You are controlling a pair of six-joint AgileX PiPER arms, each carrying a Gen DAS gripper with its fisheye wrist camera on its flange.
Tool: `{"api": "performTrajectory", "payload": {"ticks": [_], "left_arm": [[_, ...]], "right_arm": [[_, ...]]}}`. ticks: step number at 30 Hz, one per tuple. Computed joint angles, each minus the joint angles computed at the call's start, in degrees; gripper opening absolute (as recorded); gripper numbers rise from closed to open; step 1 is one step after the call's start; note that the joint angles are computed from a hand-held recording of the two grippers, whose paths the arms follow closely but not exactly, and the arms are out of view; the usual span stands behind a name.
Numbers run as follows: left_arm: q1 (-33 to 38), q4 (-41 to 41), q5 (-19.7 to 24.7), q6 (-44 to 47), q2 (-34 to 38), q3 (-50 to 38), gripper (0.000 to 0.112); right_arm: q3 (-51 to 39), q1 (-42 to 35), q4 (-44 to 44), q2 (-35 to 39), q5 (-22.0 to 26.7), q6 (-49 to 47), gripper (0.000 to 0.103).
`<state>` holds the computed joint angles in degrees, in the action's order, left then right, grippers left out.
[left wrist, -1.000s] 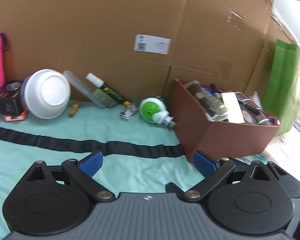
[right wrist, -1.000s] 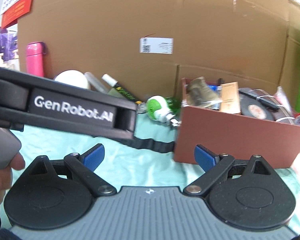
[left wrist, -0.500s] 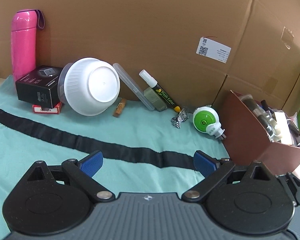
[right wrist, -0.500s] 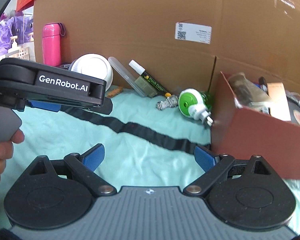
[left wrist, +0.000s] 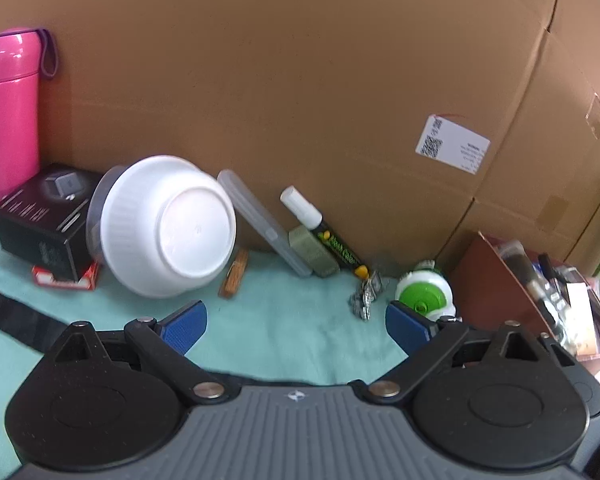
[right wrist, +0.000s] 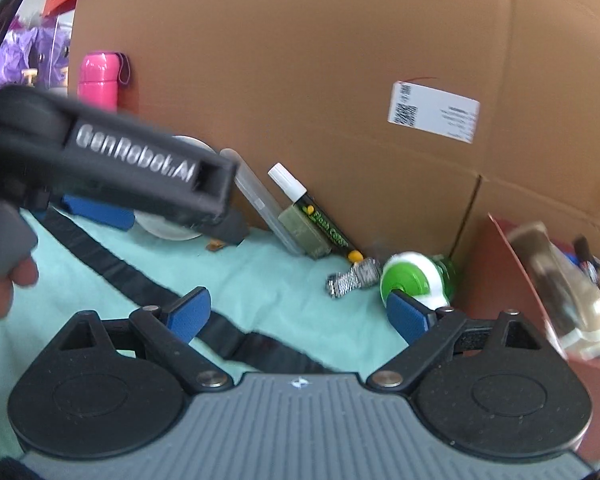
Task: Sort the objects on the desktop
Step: 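Withdraw the left gripper from the bin toward the white-capped marker, then close the left gripper on the white-capped paint marker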
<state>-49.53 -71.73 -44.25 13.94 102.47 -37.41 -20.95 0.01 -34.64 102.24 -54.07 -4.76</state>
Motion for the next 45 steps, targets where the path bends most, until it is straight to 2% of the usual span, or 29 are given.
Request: {"api": "performTrajectory", "payload": {"ticks": [5, 7, 9, 16, 20, 24, 26, 28, 30, 32, 33, 34, 35, 36, 37, 38, 39, 41, 44, 45], "left_arm": [[6.66, 6.68, 4.29, -1.37, 2.25, -3.59, 0.089], [8.40, 7.61, 5.49, -0.89, 3.67, -5.73, 0.082], [10.11, 10.29, 6.66, -2.49, 4.84, -7.06, 0.079], [14.77, 16.77, 10.46, -6.46, 8.95, -11.21, 0.078], [15.92, 19.60, 10.18, -9.32, 10.22, -11.78, 0.077], [15.94, 19.54, 10.05, -6.54, 11.74, -14.11, 0.079], [16.37, 20.35, 10.59, -6.89, 12.32, -15.46, 0.079], [17.14, 19.38, 13.75, -5.60, 12.47, -17.56, 0.088], [17.25, 17.06, 15.45, -3.63, 12.82, -19.29, 0.092], [18.10, 21.01, 17.27, -7.20, 12.94, -19.36, 0.091], [18.74, 24.51, 18.18, -10.46, 12.98, -18.91, 0.080], [19.29, 28.75, 18.40, -14.65, 13.04, -18.09, 0.060], [19.73, 32.17, 18.71, -18.09, 12.89, -17.32, 0.049], [20.13, 33.30, 19.81, -19.36, 12.65, -16.85, 0.034], [20.46, 34.46, 21.22, -20.47, 12.48, -16.54, 0.027], [20.35, 34.72, 21.57, -21.21, 12.29, -15.80, 0.026], [19.70, 33.75, 20.10, -21.16, 11.98, -14.40, 0.021], [18.84, 33.75, 18.00, -23.20, 10.58, -11.44, 0.019], [17.04, 29.07, 14.07, -20.30, 8.17, -8.37, 0.019], [15.96, 24.63, 12.51, -17.17, 7.41, -7.70, 0.025]], "right_arm": [[-4.93, 4.07, 6.19, 4.43, -0.41, -5.85, 0.078], [-7.50, 5.02, 7.10, 6.00, 0.11, -6.21, 0.077], [-10.16, 5.78, 7.47, 7.75, 0.60, -6.55, 0.068], [-19.35, 8.23, 7.70, 12.77, 6.18, -6.81, 0.065], [-23.91, 8.97, 6.44, 14.78, 9.47, -5.89, 0.065], [-27.35, 9.93, 6.77, 16.69, 12.30, -6.73, 0.065], [-28.96, 9.33, 3.63, 17.11, 13.67, -3.91, 0.064], [-30.21, 8.50, 1.30, 17.47, 13.92, -0.83, 0.064], [-32.05, 6.99, -5.60, 17.87, 14.61, 5.97, 0.065], [-33.40, 5.75, -11.85, 18.05, 15.23, 11.76, 0.066], [-33.31, 5.42, -12.96, 17.89, 15.21, 12.24, 0.066], [-33.04, 4.73, -15.43, 17.54, 14.82, 13.68, 0.066], [-33.16, 3.72, -20.02, 17.00, 14.74, 17.25, 0.066], [-33.40, 2.82, -25.75, 16.87, 14.81, 21.97, 0.063], [-33.24, 1.78, -30.81, 17.75, 12.90, 24.40, 0.058], [-32.23, 1.71, -33.57, 17.15, 12.37, 24.53, 0.044], [-30.54, 1.94, -34.05, 15.32, 13.16, 22.38, 0.043], [-26.30, 2.61, -28.56, 14.00, 12.12, 12.43, 0.043], [-22.70, 4.07, -18.54, 13.38, 11.11, 0.72, 0.042], [-21.59, 4.85, -12.96, 13.55, 9.94, -5.01, 0.045]]}}
